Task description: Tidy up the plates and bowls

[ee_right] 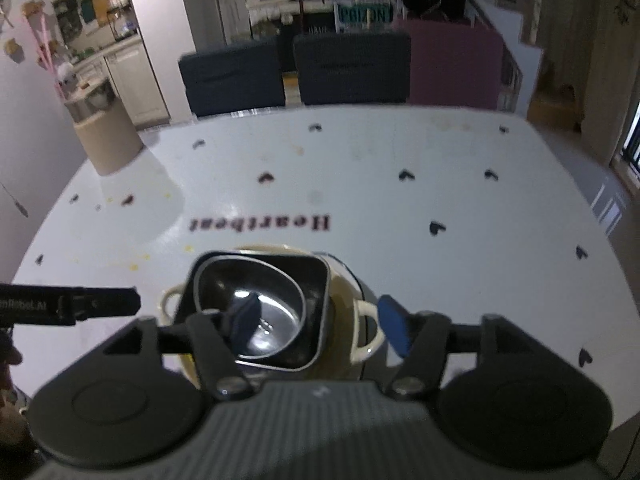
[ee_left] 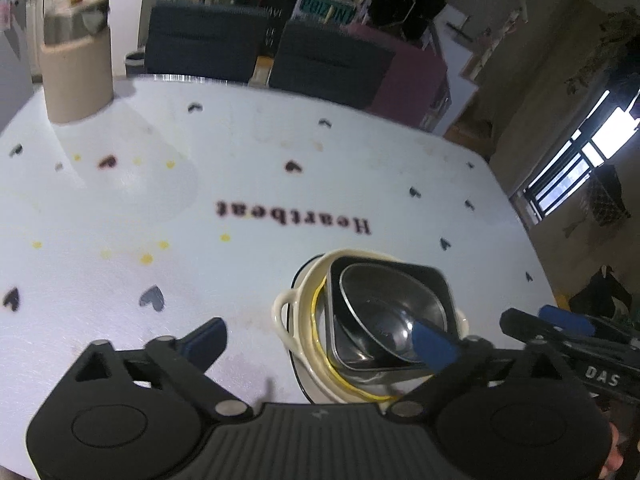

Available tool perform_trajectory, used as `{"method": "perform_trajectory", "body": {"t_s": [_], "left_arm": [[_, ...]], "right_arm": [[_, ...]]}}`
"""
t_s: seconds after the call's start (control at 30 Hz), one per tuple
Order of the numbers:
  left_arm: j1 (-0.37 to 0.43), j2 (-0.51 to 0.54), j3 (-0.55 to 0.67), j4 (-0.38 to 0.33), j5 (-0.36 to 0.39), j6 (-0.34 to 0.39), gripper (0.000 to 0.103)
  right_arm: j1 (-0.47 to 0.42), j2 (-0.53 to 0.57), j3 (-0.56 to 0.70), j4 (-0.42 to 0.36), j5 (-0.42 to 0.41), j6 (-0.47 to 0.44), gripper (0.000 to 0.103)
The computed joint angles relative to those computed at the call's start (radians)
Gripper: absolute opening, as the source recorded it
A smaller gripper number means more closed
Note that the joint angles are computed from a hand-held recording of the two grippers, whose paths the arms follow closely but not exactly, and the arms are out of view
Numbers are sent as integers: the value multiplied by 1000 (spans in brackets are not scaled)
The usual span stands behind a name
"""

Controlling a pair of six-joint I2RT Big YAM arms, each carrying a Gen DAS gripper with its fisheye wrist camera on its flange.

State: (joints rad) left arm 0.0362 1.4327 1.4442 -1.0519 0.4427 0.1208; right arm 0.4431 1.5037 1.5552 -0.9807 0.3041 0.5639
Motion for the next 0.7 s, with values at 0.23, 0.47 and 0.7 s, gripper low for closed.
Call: {"method": "perform_trajectory", "body": {"t_s": [0.23, 0.47, 0.7], "left_arm": [[29, -137, -77, 81, -24, 68, 103], [74, -263, -147, 141, 17, 70, 103], [98, -392, -258, 218, 34, 51, 103]], "right_arm": [[51, -94, -50, 19, 121, 43, 98], [127, -169, -70, 22, 248, 31, 103], [175, -265, -190, 164, 310, -13, 103]]}}
